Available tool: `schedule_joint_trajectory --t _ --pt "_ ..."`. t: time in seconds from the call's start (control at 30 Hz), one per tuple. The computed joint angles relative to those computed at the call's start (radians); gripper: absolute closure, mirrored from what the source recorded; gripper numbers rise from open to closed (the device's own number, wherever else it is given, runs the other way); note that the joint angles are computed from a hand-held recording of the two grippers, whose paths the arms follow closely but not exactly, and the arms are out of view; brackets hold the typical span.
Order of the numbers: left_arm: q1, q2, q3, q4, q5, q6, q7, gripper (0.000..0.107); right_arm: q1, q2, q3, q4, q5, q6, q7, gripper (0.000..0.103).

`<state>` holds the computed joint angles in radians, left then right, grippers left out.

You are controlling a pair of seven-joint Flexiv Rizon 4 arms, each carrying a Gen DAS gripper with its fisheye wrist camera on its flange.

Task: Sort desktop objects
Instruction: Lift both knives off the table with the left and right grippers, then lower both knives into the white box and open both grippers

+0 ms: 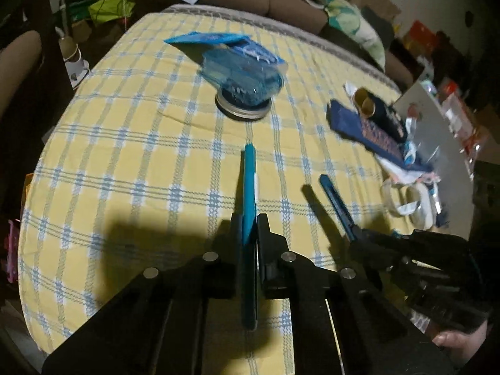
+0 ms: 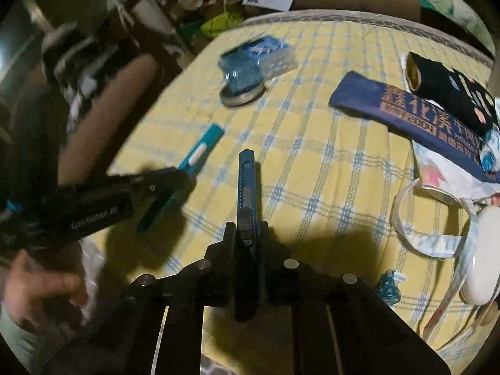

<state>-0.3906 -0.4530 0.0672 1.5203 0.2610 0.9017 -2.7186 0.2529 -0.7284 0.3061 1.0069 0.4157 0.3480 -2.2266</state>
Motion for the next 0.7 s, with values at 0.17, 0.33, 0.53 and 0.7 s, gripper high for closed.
schedule_joint_trajectory --t 0.17,0.33,0.53,0.7 --pt "0.004 0.026 0.007 0.050 -0.005 0.132 -0.048 0.099 -0.043 -0.021 0.022 -0.078 0.075 -0.066 0.048 0.091" --pt "-0.006 0.027 0.012 0.063 -0.012 0.222 -0.084 0.099 -0.063 -0.025 0.023 -0.122 0.118 -0.106 0.071 0.091" --pt "-0.033 -0.006 0.036 0.022 -0.036 0.333 -0.131 0.099 -0.088 -0.030 0.016 -0.179 0.149 -0.129 0.086 0.091" --pt "-0.087 -0.104 0.085 -0.189 -0.029 0.316 -0.145 0.099 -0.110 -0.067 0.000 -0.296 0.155 -0.148 0.113 0.091"
